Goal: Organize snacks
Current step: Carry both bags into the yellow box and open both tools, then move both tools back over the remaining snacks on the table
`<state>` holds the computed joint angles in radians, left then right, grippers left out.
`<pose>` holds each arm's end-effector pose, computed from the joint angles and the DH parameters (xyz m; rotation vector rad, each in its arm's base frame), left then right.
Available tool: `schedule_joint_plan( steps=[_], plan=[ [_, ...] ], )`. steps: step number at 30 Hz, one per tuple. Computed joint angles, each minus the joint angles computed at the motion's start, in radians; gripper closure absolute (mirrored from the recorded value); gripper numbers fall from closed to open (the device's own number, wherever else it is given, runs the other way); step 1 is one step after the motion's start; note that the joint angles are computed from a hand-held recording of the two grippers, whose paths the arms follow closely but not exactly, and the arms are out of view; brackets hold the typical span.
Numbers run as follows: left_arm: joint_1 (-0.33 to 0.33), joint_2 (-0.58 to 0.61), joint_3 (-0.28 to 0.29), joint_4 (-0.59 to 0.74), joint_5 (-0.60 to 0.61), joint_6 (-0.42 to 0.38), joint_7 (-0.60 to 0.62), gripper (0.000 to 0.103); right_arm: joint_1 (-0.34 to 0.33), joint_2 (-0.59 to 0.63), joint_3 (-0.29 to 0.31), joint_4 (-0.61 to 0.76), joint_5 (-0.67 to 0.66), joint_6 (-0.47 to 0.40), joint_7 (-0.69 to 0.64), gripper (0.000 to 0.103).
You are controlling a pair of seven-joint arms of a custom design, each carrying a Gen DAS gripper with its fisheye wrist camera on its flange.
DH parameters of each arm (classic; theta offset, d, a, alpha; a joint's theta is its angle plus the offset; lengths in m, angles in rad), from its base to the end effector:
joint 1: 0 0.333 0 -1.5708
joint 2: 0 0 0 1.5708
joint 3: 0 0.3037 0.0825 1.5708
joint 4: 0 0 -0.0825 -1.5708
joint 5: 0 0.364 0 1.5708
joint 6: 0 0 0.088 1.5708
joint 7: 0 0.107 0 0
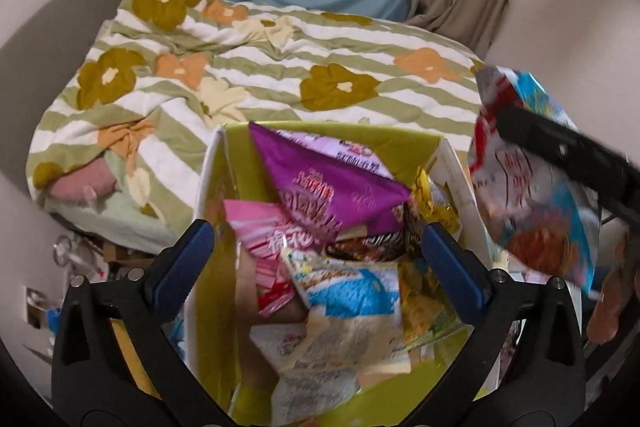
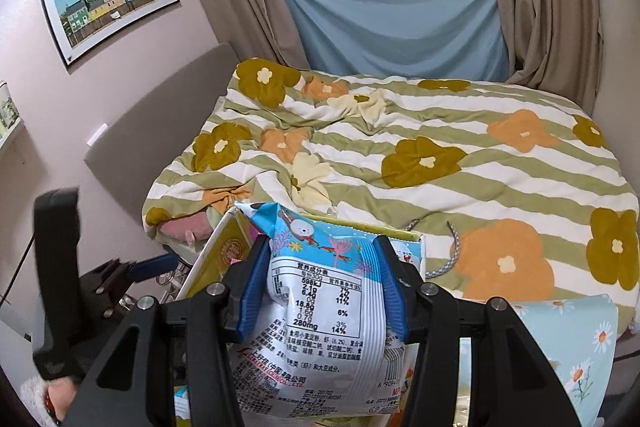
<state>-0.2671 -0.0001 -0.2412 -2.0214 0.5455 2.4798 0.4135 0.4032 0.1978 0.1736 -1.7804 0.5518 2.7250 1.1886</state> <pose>0.4989 -0.2801 0.4950 -2.1387 1.5908 -0.6392 0.5534 0.3265 0.5234 -1.9973 1.1579 -0.1539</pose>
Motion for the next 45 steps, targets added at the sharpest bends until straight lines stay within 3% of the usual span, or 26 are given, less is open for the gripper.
schedule_joint_plan(
  steps=[11,12,14,15,19,31,40,45],
  plan=[
    [0.014,-0.096,-0.013,-0.105,-0.005,0.010,-0.022,0.000,0.023,0.028,0.011,0.020,-0.022,-0.023,0.068,0.050],
    [0.014,-0.102,-0.015,-0.112,-0.004,0.009,-0.026,0.000,0.019,0.025,0.014,0.016,-0.006,-0.032,0.067,0.045],
    [0.013,-0.110,-0.020,-0.123,-0.005,0.009,-0.035,0.000,0.005,0.007,0.028,-0.020,0.067,-0.017,0.040,0.006],
    [0.012,-0.117,-0.024,-0.132,-0.004,0.006,-0.042,0.000,0.002,-0.005,0.033,-0.042,0.097,0.001,0.021,0.000],
    [0.009,-0.145,-0.032,-0.169,-0.011,0.009,-0.063,0.000,0.022,-0.047,0.013,-0.118,0.075,0.074,0.039,0.000],
    [-0.011,-0.200,-0.069,-0.164,0.007,-0.046,-0.101,0.000,0.032,-0.163,0.001,-0.227,0.115,0.109,-0.001,0.000],
    [-0.059,-0.147,-0.120,-0.029,0.091,-0.147,-0.166,0.000,0.030,-0.301,-0.052,-0.324,0.205,0.056,-0.079,0.000],
    [-0.122,-0.033,-0.144,0.121,0.183,-0.222,-0.238,0.000,0.004,-0.381,-0.106,-0.363,0.212,-0.011,-0.146,0.000]
  ],
)
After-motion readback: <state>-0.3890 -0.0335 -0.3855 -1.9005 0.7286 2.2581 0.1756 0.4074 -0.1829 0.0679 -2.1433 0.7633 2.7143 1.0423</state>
